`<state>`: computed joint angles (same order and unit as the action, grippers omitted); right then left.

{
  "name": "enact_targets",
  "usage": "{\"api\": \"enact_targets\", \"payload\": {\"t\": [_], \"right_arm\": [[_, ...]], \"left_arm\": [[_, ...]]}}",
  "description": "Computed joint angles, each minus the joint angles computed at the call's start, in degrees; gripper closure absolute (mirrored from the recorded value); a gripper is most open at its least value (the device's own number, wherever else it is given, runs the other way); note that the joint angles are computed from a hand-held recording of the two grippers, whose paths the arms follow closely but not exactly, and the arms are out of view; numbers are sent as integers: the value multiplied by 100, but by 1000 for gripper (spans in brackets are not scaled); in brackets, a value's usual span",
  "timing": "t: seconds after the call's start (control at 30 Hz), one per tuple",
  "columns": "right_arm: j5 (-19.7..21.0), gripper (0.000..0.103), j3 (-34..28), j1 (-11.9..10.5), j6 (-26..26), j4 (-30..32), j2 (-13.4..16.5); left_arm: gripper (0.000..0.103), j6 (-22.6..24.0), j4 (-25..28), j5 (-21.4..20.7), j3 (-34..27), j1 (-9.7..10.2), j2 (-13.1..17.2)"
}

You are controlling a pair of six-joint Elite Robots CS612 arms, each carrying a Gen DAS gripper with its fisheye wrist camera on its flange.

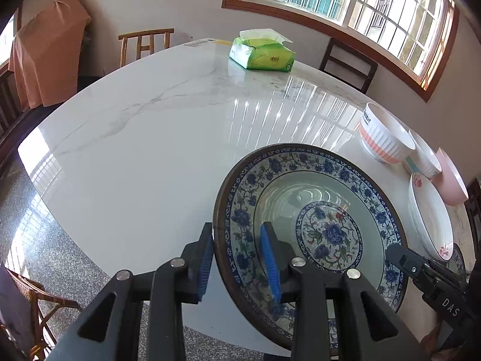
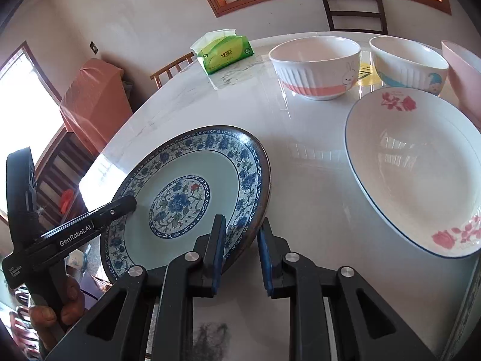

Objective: Organize plates and bowls
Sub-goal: 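Carry the held blue-and-white plate toward the other blue-and-white plate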

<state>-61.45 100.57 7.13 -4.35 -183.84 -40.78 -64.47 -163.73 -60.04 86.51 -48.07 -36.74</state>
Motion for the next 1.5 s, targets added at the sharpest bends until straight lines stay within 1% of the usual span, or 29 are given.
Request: {"api": "enact_targets", "payload": {"t": [0.1, 0.13, 0.17, 0.2, 0.23, 0.27, 0.3, 0.33, 0.37, 0.43, 0.5, 0.57, 0.63, 0.67, 0.73, 0.77, 0.83, 0.9, 0.93, 1.0, 1.1, 1.17, 1.23, 1.27, 1.33, 1.4, 1.43, 1.5], "right_arm": [[-20, 82, -109, 71, -52, 189, 41], [18, 82, -112, 75, -38, 161, 49], [55, 82, -125, 82, -70, 202, 51], [93, 81, -145, 82, -66, 256, 59], [95, 81, -143, 75, -11, 215, 68], [92, 76, -135, 72, 34, 169, 70], [96, 72, -114, 64, 51, 138, 60], [114, 61, -72, 44, 54, 83, 40], [144, 51, -8, 11, 74, -73, 27], [186, 49, 191, -82, 150, -481, -33], [466, 49, 449, -259, 240, -821, -126], [698, 49, 786, -478, 309, -1262, -246], [662, 46, 1161, -700, 345, -1788, -381], [605, 44, 1348, -822, 395, -2046, -442], [554, 42, 1673, -1096, 526, -2414, -553], [480, 41, 1822, -1233, 580, -2540, -609], [235, 41, 2080, -1493, 649, -2733, -715], [-2, 40, 2266, -1730, 785, -3028, -761], [-161, 40, 2325, -1818, 801, -3087, -785], [-384, 40, 2352, -1956, 746, -2966, -831], [-332, 40, 2304, -2144, 722, -2838, -786], [-266, 40, 2230, -2209, 644, -2671, -742], [-252, 40, 2158, -2235, 616, -2571, -682], [-170, 40, 2129, -2269, 563, -2470, -659], [-70, 40, 2060, -2331, 451, -2255, -613], [40, 41, 1990, -2374, 386, -2125, -565], [119, 43, 1951, -2389, 366, -2059, -544], [211, 44, 1871, -2410, 298, -1906, -510]], "left_arm": [[72, -159, 42, 54, 43, 29, 9], [72, -187, -38, 148, 76, 22, 17], [72, -219, -12, 240, 95, 9, 11], [71, -275, 61, 346, 114, -10, -3], [68, -382, 200, 467, 128, -32, -27], [60, -533, 438, 596, 125, -60, -56], [56, -648, 645, 712, 110, -78, -77], [51, -748, 780, 837, 132, -104, -106], [51, -850, 898, 968, 163, -143, -140], [51, -949, 942, 1162, 272, -221, -217], [51, -954, 827, 1306, 377, -315, -285], [51, -801, 645, 1432, 427, -430, -324], [50, -471, 454, 1497, 368, -558, -311], [50, -228, 248, 1422, 327, -607, -284], [49, 370, -236, 1069, 163, -668, -181], [48, 635, -410, 805, 53, -684, -122], [48, 1093, -685, 115, -269, -666, 45], [48, 1420, -876, -604, -586, -643, 218], [48, 1535, -872, -863, -761, -643, 306], [48, 1698, -779, -1302, -1096, -662, 459], [48, 1889, -529, -1711, -1608, -680, 695], [48, 1958, -314, -1924, -1926, -672, 839], [48, 1932, -110, -2216, -2210, -641, 979], [48, 1926, -4, -2347, -2354, -623, 1048], [48, 1883, 266, -2511, -2593, -602, 1158], [48, 1813, 301, -2667, -2748, -585, 1248], [48, 1811, 374, -2677, -2825, -587, 1280], [48, 1849, 657, -2615, -3006, -596, 1344]]}}
